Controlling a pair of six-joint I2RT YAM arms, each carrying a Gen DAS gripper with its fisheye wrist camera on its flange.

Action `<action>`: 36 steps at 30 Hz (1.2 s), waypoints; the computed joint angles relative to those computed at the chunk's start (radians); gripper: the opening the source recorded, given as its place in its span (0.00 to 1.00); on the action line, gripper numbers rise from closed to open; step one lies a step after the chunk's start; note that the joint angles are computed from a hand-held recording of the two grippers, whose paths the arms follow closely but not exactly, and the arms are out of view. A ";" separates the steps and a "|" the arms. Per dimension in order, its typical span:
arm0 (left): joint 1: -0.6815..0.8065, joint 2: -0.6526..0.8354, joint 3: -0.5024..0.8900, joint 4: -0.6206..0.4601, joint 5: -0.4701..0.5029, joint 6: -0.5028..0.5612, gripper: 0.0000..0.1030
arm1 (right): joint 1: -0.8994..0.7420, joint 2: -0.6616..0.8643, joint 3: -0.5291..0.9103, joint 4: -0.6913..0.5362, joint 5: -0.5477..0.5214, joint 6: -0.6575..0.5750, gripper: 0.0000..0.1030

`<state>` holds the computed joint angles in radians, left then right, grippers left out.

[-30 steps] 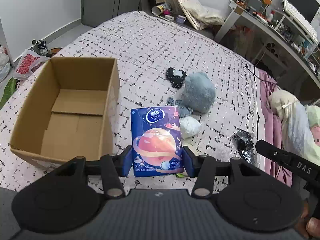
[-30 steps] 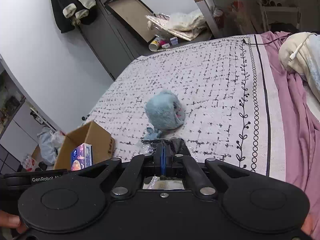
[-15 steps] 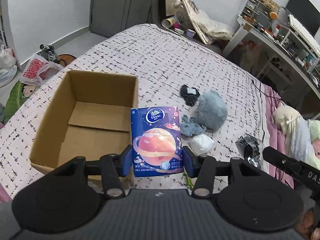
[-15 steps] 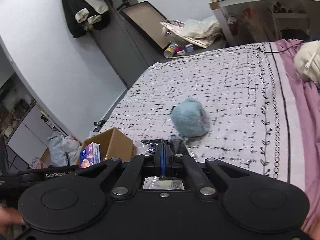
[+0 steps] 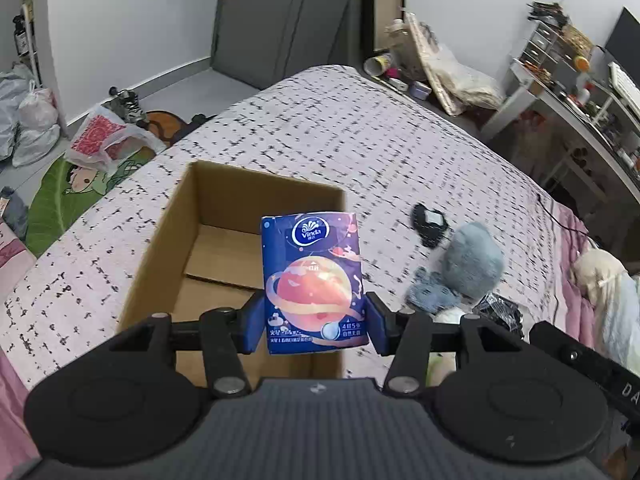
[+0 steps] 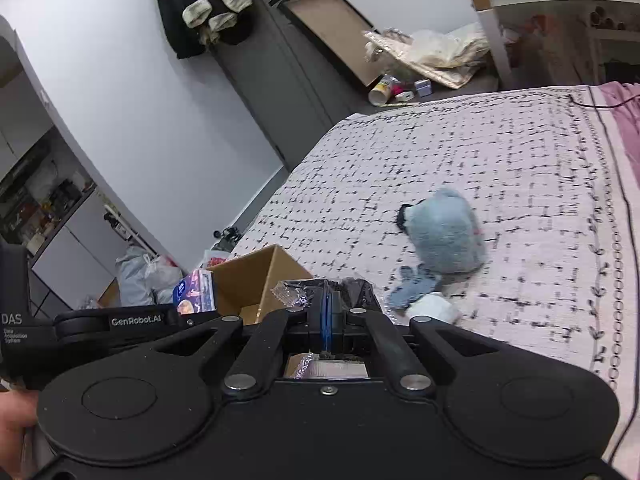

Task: Organize soft objects
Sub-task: 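Carry the tissue pack and black bag with both tools over the cardboard box, then open the left tool to drop the tissue pack while the right tool drops the black bag into the box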

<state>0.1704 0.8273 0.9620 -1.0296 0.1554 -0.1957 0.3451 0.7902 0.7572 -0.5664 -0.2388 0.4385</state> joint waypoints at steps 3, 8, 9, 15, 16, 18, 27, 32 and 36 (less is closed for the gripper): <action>0.061 0.033 0.001 0.022 0.024 0.043 0.49 | 0.048 0.037 0.005 0.040 0.026 0.023 0.00; 0.148 0.105 0.002 0.071 0.053 0.097 0.49 | 0.122 0.113 0.025 0.114 0.062 0.061 0.00; 0.161 0.120 0.002 0.081 0.057 0.105 0.49 | 0.137 0.129 0.032 0.125 0.071 0.068 0.00; 0.207 0.209 0.008 0.132 0.066 0.132 0.49 | 0.203 0.229 0.091 0.182 0.100 0.103 0.00; 0.209 0.219 0.010 0.140 0.066 0.136 0.49 | 0.213 0.247 0.104 0.190 0.105 0.106 0.00; 0.214 0.235 0.007 0.159 0.069 0.140 0.49 | 0.231 0.279 0.127 0.204 0.114 0.110 0.00; 0.243 0.288 0.046 0.146 0.043 0.172 0.66 | 0.274 0.411 0.186 0.280 0.118 0.124 0.00; 0.289 0.267 0.054 0.112 0.058 0.193 0.67 | 0.284 0.473 0.217 0.299 0.108 0.140 0.00; 0.324 0.246 0.057 0.091 0.071 0.207 0.67 | 0.288 0.501 0.233 0.318 0.089 0.145 0.00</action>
